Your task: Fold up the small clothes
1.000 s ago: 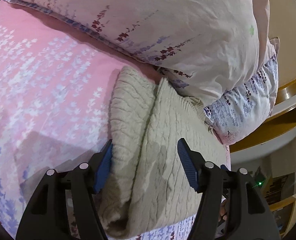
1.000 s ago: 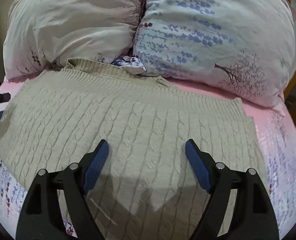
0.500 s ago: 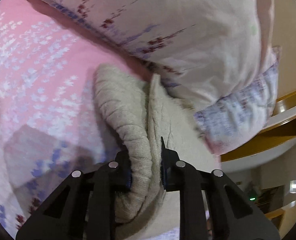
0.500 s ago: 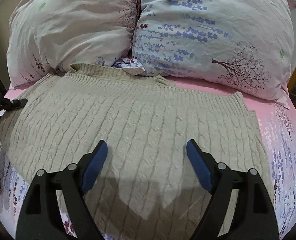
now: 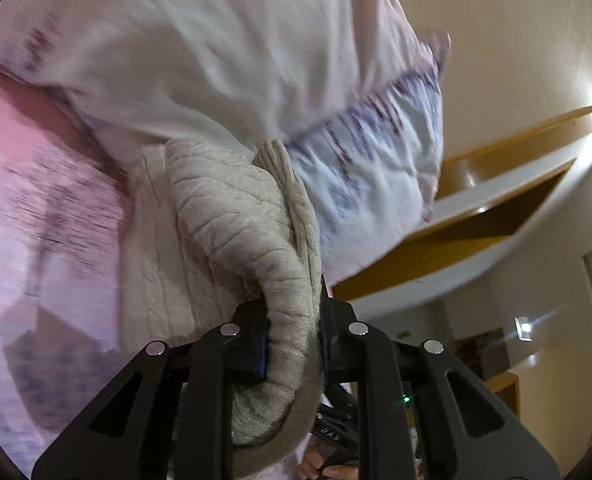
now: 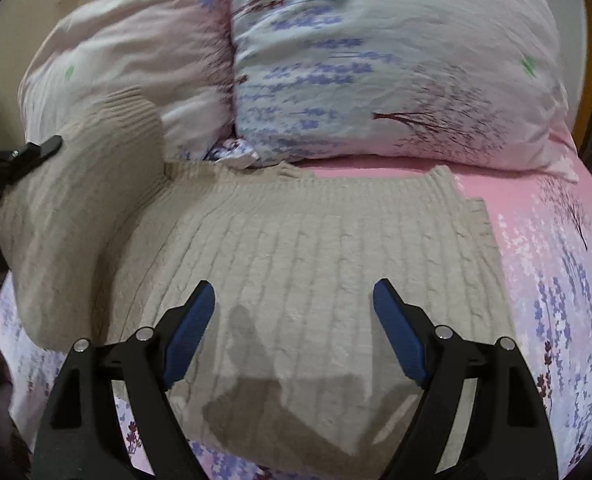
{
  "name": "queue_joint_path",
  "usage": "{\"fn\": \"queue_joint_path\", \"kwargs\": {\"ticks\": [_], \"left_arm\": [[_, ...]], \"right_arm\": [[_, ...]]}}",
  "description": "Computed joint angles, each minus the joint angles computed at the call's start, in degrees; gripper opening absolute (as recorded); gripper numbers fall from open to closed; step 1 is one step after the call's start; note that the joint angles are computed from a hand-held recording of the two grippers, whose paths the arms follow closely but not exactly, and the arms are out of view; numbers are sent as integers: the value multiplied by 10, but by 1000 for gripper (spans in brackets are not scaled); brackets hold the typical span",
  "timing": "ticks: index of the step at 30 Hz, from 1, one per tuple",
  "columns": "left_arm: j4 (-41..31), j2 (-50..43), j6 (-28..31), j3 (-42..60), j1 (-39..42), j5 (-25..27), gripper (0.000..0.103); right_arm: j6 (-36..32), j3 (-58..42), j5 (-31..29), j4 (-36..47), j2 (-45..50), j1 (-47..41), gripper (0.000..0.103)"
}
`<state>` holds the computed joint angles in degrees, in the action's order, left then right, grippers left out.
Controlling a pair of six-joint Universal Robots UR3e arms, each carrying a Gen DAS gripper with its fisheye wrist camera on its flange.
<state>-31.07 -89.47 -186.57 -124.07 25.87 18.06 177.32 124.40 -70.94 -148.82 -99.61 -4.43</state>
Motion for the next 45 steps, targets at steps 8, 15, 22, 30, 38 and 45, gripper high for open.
{"fn": "queue_joint_path", "kwargs": {"ticks": [8, 15, 22, 30, 38, 45], "left_arm": [[220, -173, -164, 110, -175, 58, 18], [209, -269, -200, 177, -241, 60, 45], [264, -222, -222, 128, -186, -31, 87], [-23, 46, 62, -17, -64, 155, 87], [-39, -17, 84, 15, -113, 248, 87], [-8, -34, 80, 26, -158, 290, 87]], "right_arm": [[-81, 74, 177, 151, -131, -215, 81], [-184, 67, 310, 383, -174, -375, 80], [-204, 14, 338, 446, -122, -355, 79], [-138, -30, 269, 365, -33, -267, 59], [-163, -33, 263, 376, -37, -240, 40], [-163, -33, 288, 371, -10, -243, 29]]}}
